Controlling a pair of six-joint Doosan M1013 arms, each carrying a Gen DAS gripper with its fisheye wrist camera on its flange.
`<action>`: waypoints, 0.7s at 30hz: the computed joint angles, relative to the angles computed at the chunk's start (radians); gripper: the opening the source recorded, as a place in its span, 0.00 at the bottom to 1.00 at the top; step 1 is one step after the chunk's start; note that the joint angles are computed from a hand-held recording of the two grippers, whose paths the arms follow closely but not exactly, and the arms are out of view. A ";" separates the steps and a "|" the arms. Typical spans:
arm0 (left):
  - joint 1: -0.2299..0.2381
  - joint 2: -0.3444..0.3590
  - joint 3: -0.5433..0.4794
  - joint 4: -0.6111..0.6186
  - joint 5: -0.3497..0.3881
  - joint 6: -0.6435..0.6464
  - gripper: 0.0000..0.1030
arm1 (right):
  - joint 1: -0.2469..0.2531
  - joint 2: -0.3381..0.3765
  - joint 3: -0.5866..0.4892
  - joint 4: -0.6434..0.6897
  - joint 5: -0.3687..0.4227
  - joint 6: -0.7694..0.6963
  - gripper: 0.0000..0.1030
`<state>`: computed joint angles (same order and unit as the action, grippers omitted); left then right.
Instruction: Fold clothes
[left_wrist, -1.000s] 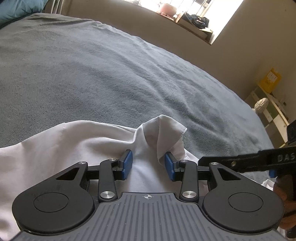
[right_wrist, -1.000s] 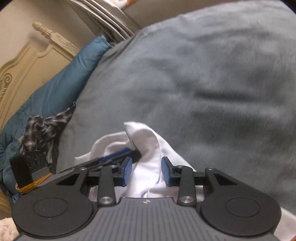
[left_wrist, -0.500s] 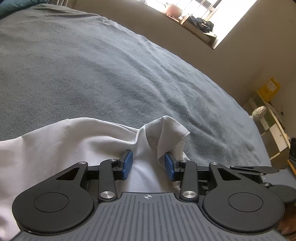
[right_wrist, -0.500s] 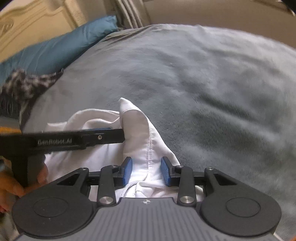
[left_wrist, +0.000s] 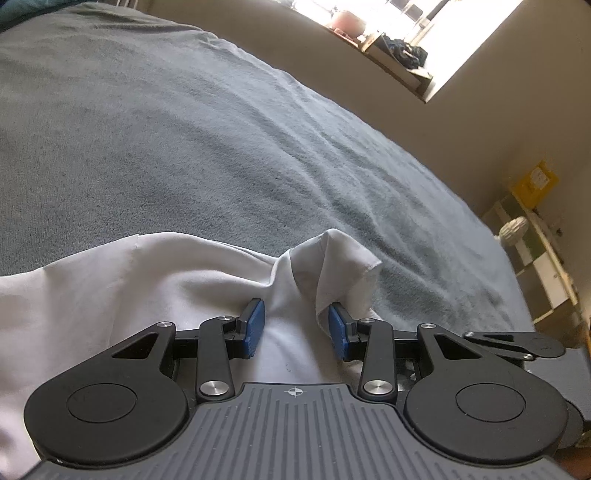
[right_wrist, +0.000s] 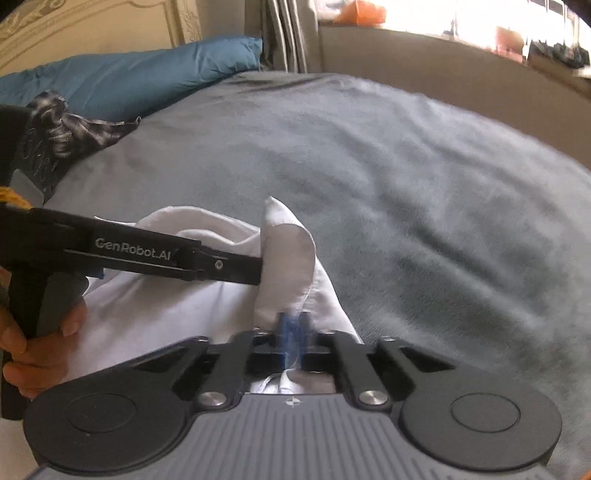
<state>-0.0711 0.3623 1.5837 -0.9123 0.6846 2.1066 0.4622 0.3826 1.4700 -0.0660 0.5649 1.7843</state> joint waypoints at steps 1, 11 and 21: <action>0.005 0.001 0.001 -0.021 0.006 0.005 0.37 | 0.006 -0.004 0.003 -0.057 -0.008 0.039 0.01; -0.014 -0.006 -0.004 0.065 -0.021 -0.014 0.37 | 0.072 0.035 -0.054 -0.765 0.105 0.387 0.01; -0.014 -0.009 -0.006 0.084 -0.017 -0.058 0.37 | 0.078 0.183 -0.212 -0.854 0.331 0.385 0.02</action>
<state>-0.0854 0.3537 1.5774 -0.8283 0.6675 2.0482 0.5401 0.5652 1.2581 -0.9199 0.8955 2.1689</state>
